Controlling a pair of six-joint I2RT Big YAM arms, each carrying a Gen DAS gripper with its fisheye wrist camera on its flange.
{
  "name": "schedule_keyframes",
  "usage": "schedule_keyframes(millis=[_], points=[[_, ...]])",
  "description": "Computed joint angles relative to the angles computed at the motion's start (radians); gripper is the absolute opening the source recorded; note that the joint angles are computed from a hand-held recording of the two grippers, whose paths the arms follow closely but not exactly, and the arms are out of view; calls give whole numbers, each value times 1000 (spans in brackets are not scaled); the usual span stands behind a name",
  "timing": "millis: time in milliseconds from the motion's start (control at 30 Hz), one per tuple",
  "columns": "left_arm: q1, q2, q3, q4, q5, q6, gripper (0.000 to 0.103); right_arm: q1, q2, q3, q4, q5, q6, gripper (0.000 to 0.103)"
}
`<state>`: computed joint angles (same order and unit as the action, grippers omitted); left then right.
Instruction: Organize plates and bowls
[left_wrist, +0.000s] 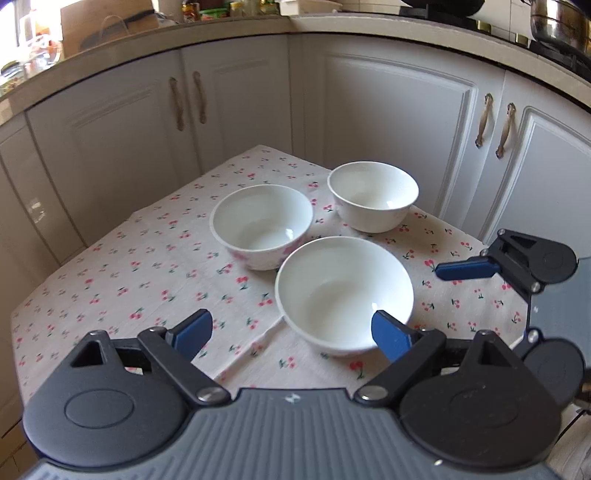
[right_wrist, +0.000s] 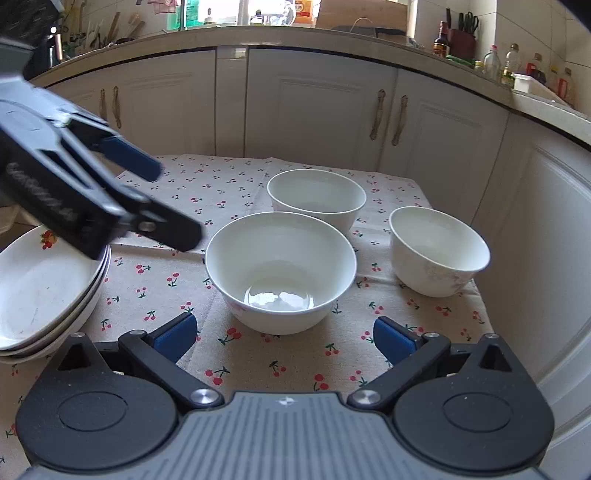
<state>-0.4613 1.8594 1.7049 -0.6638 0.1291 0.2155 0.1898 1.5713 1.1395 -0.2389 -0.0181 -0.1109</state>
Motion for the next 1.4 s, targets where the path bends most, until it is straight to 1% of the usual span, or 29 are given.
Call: schedule_keyframes(millis=[133, 200, 267, 367, 467, 633, 733, 867, 1000, 1100, 1233, 1400], points=[[-9, 85, 112, -66, 23, 2, 90, -5, 17, 6, 17, -17, -19, 100], [-11, 120, 161, -97, 37, 0, 83, -7, 22, 8, 25, -26, -31, 97], [-11, 151, 203, -128, 51, 4, 79, -10, 29, 14, 25, -37, -35, 96], [-11, 187, 253, -163, 63, 8, 76, -14, 44, 27, 20, -50, -38, 91], [-10, 214, 294, -197, 79, 14, 70, -15, 54, 38, 14, -52, -44, 87], [-8, 242, 337, -229, 101, 25, 68, -15, 54, 36, 27, -55, -64, 85], [-10, 250, 349, -236, 101, 31, 68, -13, 58, 39, 30, -52, -71, 83], [-8, 252, 353, -242, 105, 36, 68, -13, 59, 40, 34, -54, -81, 83], [-12, 245, 344, -242, 93, 40, 68, -9, 55, 45, 14, -46, -86, 83], [-13, 228, 321, -233, 96, 37, 68, -10, 43, 39, 6, -50, -89, 83], [-18, 195, 285, -222, 88, 29, 68, -15, 16, 29, -5, -79, -85, 83], [-27, 140, 217, -197, 79, 9, 68, -18, -28, 0, -20, -103, -103, 83]])
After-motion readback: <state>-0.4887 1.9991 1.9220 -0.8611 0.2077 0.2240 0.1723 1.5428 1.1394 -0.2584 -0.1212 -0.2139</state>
